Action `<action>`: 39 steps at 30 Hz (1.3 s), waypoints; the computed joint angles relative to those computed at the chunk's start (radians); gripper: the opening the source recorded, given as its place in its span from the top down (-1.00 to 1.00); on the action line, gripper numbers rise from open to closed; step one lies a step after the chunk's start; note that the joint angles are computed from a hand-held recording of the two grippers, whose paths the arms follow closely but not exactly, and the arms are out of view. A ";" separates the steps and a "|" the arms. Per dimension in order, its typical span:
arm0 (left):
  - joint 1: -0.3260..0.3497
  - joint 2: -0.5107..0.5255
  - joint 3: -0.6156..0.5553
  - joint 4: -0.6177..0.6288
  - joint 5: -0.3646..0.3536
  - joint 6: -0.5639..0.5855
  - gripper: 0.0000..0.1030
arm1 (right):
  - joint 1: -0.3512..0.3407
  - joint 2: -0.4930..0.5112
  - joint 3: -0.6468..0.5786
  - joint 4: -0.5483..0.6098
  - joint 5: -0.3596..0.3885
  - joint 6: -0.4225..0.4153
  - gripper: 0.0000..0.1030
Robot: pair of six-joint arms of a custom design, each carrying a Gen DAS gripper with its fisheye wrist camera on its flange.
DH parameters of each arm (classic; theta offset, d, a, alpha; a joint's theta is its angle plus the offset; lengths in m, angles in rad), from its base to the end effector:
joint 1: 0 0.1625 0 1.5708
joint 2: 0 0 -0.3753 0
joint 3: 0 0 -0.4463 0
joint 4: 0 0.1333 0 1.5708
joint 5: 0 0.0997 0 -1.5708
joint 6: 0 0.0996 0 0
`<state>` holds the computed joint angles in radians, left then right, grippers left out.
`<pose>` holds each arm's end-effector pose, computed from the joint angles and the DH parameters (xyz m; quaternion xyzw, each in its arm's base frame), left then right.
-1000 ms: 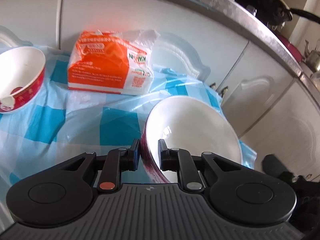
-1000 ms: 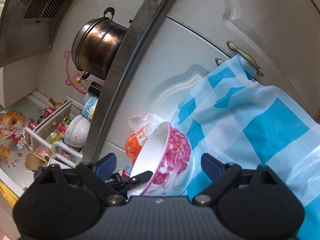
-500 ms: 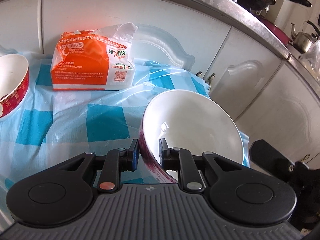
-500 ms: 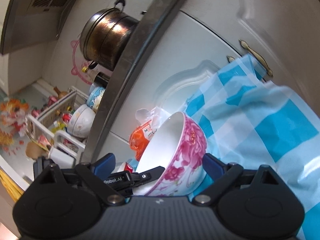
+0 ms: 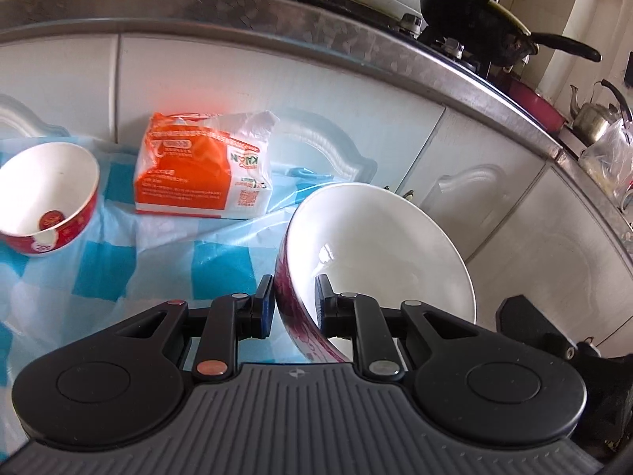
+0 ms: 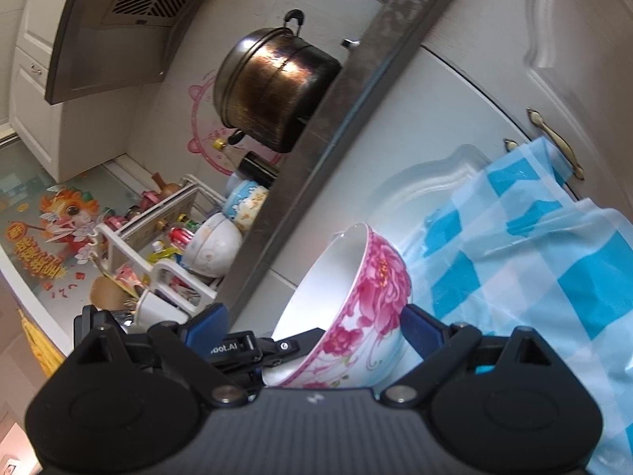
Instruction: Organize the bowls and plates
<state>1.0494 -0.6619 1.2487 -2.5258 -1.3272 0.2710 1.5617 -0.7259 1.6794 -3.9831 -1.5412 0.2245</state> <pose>-0.2598 -0.7682 0.0918 0.3561 0.9088 -0.1952 0.0958 0.1303 -0.6503 0.1356 0.0771 0.7416 -0.6613 0.0826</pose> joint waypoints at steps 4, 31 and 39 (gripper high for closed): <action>0.005 -0.048 0.040 0.001 0.003 -0.021 0.64 | 0.016 -0.004 0.002 0.004 0.009 -0.005 -0.83; 0.033 -0.515 0.572 -0.123 0.003 -0.108 0.64 | 0.221 -0.039 0.232 -0.024 -0.179 -0.001 -0.83; 0.036 -0.609 0.695 -0.096 -0.026 -0.147 0.64 | 0.268 -0.043 0.329 -0.108 -0.280 0.023 -0.84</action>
